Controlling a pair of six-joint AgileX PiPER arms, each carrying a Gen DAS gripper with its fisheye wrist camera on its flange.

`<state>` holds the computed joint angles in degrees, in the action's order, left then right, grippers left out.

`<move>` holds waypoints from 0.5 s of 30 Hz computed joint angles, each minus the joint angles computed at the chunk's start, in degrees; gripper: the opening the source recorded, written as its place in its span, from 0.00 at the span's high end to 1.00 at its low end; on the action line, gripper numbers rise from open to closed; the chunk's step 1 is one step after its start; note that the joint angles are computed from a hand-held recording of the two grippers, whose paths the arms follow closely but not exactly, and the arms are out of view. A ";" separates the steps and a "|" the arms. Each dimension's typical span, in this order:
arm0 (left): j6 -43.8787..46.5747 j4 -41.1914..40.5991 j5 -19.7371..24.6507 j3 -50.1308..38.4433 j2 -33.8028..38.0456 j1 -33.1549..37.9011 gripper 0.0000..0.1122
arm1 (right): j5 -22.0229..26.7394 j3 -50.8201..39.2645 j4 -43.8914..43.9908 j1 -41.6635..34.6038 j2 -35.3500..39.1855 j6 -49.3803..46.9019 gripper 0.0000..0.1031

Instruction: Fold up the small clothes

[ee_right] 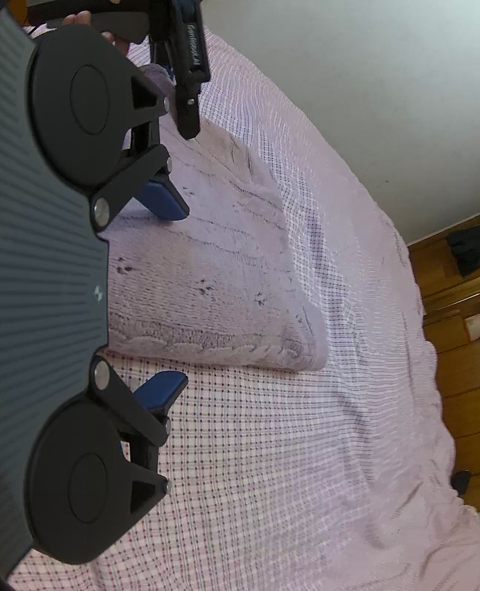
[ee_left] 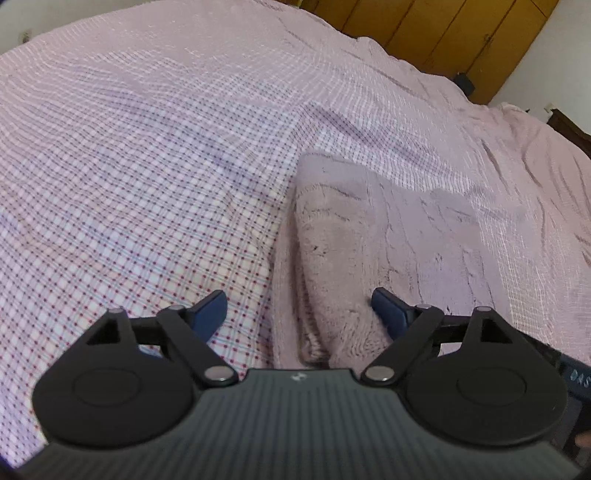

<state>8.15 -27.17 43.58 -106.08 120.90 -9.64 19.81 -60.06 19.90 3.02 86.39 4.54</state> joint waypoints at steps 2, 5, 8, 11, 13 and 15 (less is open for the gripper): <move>1.12 -1.02 -0.24 0.31 0.05 0.09 0.23 | 1.19 -0.96 4.17 -1.02 1.36 -3.80 0.09; 3.26 -4.26 0.06 0.84 0.10 0.72 0.23 | 2.61 -1.95 11.66 -2.54 3.48 -10.63 0.07; 4.96 -8.52 2.14 0.05 1.12 1.74 0.23 | 4.19 -2.50 21.10 -4.23 5.57 -18.67 0.06; 6.70 -10.75 3.54 -1.17 2.44 2.10 0.22 | 6.08 -2.65 31.44 -5.91 7.67 -26.91 0.06; 7.38 -11.29 4.02 -1.91 3.33 1.94 0.17 | 6.39 -2.84 34.79 -6.17 8.64 -29.71 0.05; 7.77 -11.98 3.94 -2.38 4.16 1.66 0.14 | 6.67 -3.15 36.62 -6.22 9.37 -31.72 0.04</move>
<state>15.92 -39.15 47.52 -108.46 125.06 -7.98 26.47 -63.21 56.51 -3.21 95.77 -27.17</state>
